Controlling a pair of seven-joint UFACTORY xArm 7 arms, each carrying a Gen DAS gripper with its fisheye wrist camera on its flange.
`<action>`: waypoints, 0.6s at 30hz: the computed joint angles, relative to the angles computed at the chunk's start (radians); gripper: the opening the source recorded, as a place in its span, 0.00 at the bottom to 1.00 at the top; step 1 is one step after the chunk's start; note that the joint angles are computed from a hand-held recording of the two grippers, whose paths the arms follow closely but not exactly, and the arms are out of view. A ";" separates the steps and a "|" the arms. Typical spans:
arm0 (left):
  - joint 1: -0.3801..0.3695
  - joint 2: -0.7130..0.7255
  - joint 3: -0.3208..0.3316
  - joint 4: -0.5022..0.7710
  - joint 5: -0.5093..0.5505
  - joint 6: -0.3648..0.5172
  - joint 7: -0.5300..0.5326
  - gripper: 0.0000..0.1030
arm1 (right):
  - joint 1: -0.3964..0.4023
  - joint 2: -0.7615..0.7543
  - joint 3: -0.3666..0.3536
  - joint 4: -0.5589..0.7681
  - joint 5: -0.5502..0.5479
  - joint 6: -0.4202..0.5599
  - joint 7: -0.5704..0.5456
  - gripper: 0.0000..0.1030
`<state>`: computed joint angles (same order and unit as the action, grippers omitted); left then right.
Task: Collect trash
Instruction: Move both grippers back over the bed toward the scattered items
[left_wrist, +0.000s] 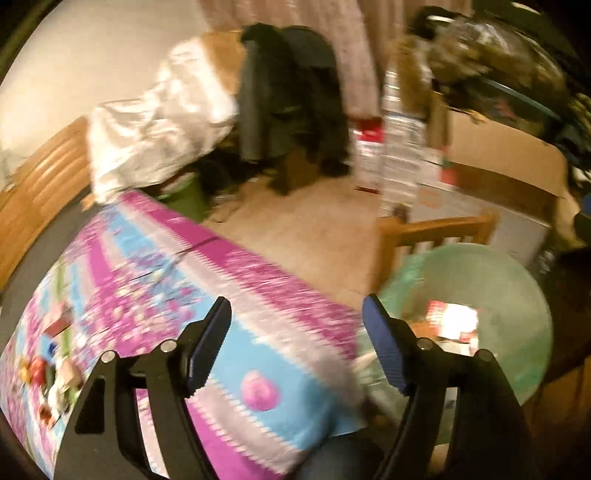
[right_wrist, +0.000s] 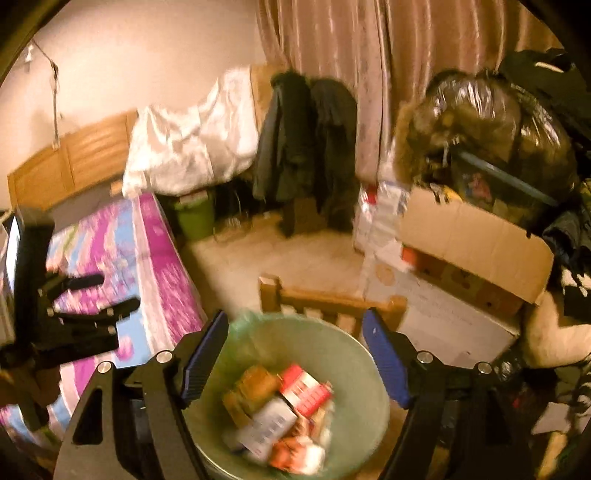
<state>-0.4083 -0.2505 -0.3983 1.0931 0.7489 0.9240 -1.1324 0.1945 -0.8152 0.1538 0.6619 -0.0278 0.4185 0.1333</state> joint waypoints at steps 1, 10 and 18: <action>0.003 -0.028 0.002 -0.028 0.002 0.013 -0.015 0.70 | -0.013 -0.001 0.030 -0.009 -0.004 -0.040 0.026 0.76; 0.064 -0.408 -0.005 -0.336 -0.130 0.145 -0.048 0.74 | 0.079 0.134 0.144 0.046 -0.012 -0.117 0.129 0.78; 0.072 -0.826 0.001 -0.575 -0.333 0.356 -0.020 0.75 | 0.167 0.339 0.260 0.182 -0.082 -0.094 0.195 0.78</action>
<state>-0.3365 -1.0763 -0.3974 0.5186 0.4155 1.2802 -1.1524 0.3618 -0.4763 0.4140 0.8440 -0.1095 0.3241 0.3278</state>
